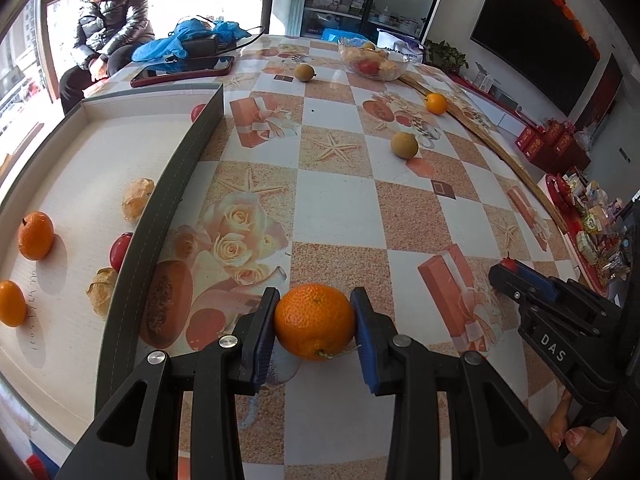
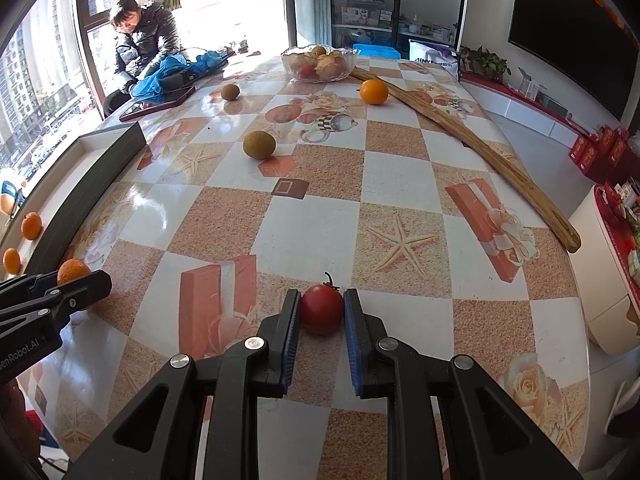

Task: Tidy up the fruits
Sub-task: 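Carry the mandarin over the tray with the left tool while the right carries the tomato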

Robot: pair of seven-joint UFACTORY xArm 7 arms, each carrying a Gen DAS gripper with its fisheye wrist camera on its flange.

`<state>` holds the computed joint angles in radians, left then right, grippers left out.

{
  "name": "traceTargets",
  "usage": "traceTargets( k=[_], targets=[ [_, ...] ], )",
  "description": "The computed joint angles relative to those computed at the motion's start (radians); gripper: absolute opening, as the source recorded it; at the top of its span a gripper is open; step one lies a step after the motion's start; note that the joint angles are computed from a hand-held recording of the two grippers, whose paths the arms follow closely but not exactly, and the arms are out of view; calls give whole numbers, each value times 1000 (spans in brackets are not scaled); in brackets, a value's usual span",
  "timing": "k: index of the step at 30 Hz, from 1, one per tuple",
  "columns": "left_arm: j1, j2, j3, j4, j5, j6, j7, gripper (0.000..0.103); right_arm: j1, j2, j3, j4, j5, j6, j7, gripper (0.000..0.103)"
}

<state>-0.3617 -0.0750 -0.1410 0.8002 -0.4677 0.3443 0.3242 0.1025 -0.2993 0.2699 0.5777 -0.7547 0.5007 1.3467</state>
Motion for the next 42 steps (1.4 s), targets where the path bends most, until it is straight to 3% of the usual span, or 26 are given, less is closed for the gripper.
traceTargets(
  k=[3,6,10,21,32,37,42],
  targets=[
    [5,-16,8,6,2,11,9,40,30,-6,-46,-1,117,-28,-93,22],
    [10,-31,27,26,-28,48,47,40,43,-11,-62,10,210,-48,-167,22],
    [40,-41,42,61,9,85,48,40,60,19,-73,67,320,-63,-270,22],
    [172,35,82,199,180,115,-68,40,151,287,-99,393,539,-57,-533,22],
    [235,140,83,251,351,120,-223,39,236,611,-117,791,694,25,-718,22],
    [231,138,79,223,437,75,-258,39,265,688,-132,880,721,57,-748,22],
    [229,138,79,216,471,56,-277,39,275,695,-142,885,729,58,-764,22]
  ],
)
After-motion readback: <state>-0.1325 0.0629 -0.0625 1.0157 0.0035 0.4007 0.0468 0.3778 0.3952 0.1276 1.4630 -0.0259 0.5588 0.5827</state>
